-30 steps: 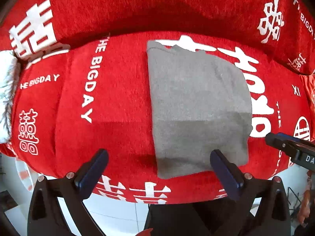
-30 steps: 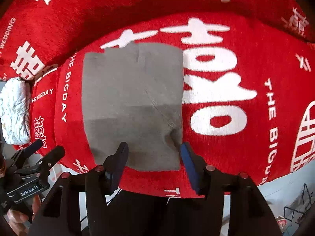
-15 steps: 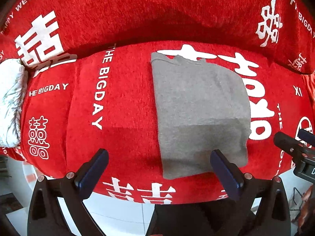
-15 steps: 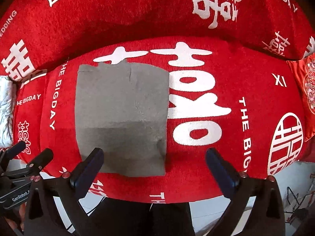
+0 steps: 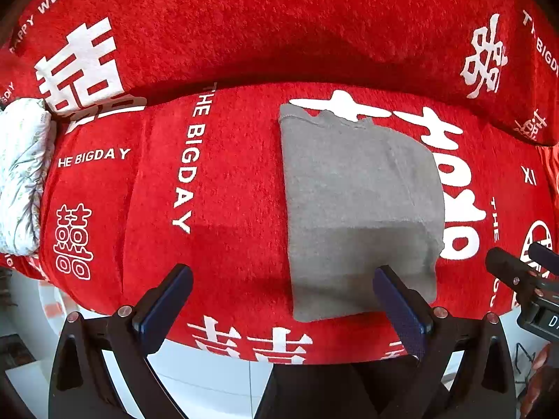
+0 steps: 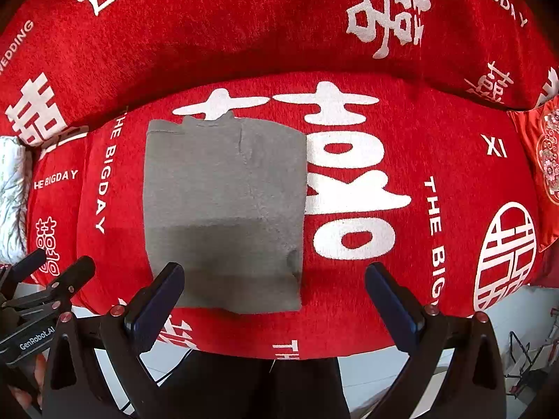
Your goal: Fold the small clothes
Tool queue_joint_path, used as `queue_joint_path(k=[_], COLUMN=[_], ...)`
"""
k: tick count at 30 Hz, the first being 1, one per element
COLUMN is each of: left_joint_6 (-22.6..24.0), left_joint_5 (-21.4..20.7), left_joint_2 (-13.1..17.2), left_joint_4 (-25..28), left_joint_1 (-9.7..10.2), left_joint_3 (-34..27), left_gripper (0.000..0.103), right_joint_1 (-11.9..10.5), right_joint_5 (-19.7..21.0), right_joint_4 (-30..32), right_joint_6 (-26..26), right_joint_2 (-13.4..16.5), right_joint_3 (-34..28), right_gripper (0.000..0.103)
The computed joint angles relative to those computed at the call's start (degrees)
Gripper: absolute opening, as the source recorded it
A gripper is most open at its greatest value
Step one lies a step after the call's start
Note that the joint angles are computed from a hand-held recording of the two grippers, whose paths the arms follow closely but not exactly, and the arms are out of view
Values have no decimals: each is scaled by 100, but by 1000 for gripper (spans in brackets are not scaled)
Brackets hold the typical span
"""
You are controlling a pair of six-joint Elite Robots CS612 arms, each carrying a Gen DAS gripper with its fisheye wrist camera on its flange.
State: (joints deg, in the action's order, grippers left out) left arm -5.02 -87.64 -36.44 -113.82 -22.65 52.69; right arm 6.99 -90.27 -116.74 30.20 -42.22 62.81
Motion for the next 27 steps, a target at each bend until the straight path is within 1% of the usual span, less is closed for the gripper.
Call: queue_joint_path(k=[27], left_joint_6=[54], left_joint_5=[100], left_joint_2=[-89], left_joint_4=[-163], left_joint_1=[-11], left_joint_3=[149], left_gripper=[103], right_joint_1=[9], right_joint_5=[-62], right_joint_4=[-49], right_joint_6=[42], right_joint_2=[-44], right_joint_3=[54], right_gripper=[103])
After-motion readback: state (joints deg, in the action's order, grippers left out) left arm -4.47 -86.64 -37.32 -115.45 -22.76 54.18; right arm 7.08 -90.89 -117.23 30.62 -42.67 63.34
